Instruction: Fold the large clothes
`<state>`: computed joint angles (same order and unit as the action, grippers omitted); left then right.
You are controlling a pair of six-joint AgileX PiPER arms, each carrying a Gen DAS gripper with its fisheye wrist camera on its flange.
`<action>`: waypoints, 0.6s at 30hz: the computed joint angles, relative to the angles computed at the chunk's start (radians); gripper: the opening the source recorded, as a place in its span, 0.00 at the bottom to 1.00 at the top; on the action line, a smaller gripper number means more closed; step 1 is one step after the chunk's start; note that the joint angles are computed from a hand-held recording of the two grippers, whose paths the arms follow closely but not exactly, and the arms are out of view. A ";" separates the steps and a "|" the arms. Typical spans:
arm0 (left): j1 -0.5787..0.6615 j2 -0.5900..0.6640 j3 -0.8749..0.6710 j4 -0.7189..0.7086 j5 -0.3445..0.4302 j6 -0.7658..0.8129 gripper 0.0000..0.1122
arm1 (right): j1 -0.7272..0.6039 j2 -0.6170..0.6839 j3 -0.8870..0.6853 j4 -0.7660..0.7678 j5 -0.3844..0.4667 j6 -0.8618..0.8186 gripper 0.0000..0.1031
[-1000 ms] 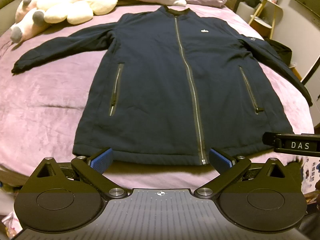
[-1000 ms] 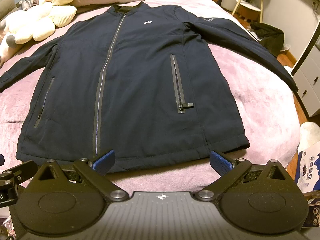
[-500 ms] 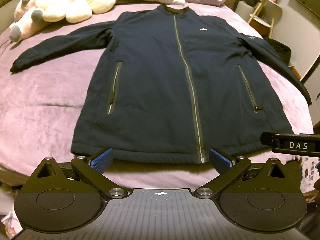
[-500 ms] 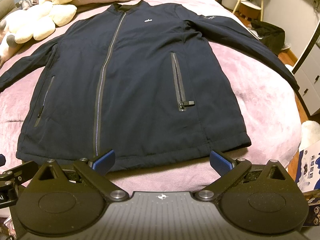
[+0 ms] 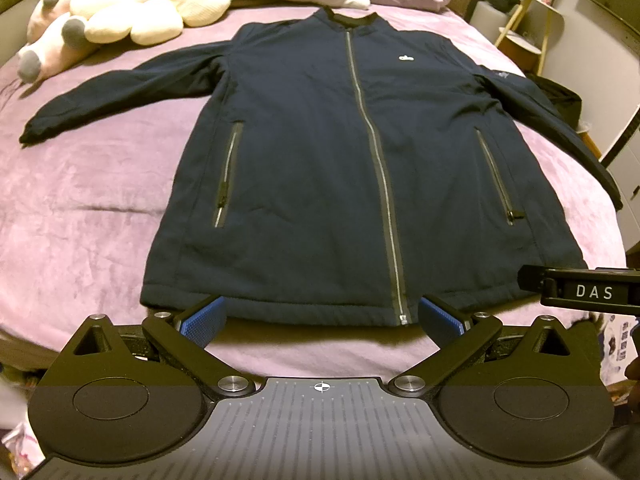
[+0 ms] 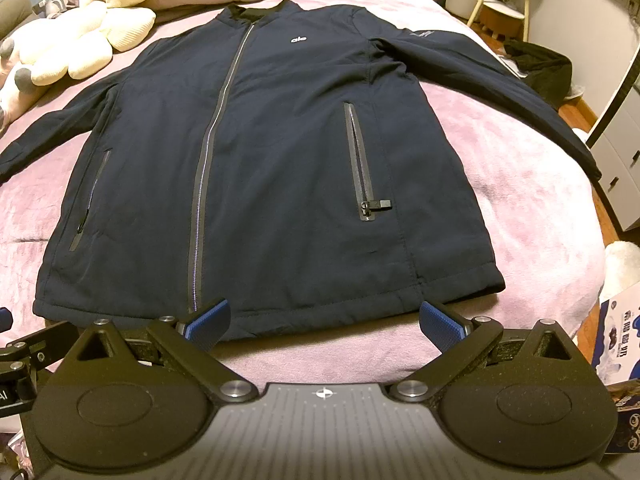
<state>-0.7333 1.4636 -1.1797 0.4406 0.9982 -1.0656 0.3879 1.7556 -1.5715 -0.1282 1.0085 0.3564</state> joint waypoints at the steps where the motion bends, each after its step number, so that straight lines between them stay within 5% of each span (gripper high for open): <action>1: 0.001 -0.001 -0.001 -0.002 0.001 0.002 0.92 | -0.001 0.000 -0.001 0.002 0.001 -0.001 0.98; 18: -0.006 0.003 -0.003 -0.011 -0.008 0.001 0.92 | -0.008 -0.006 0.011 0.020 -0.012 -0.014 0.98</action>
<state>-0.7391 1.4667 -1.1830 0.4299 0.9906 -1.0650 0.3802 1.7498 -1.5604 -0.1079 0.9967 0.3419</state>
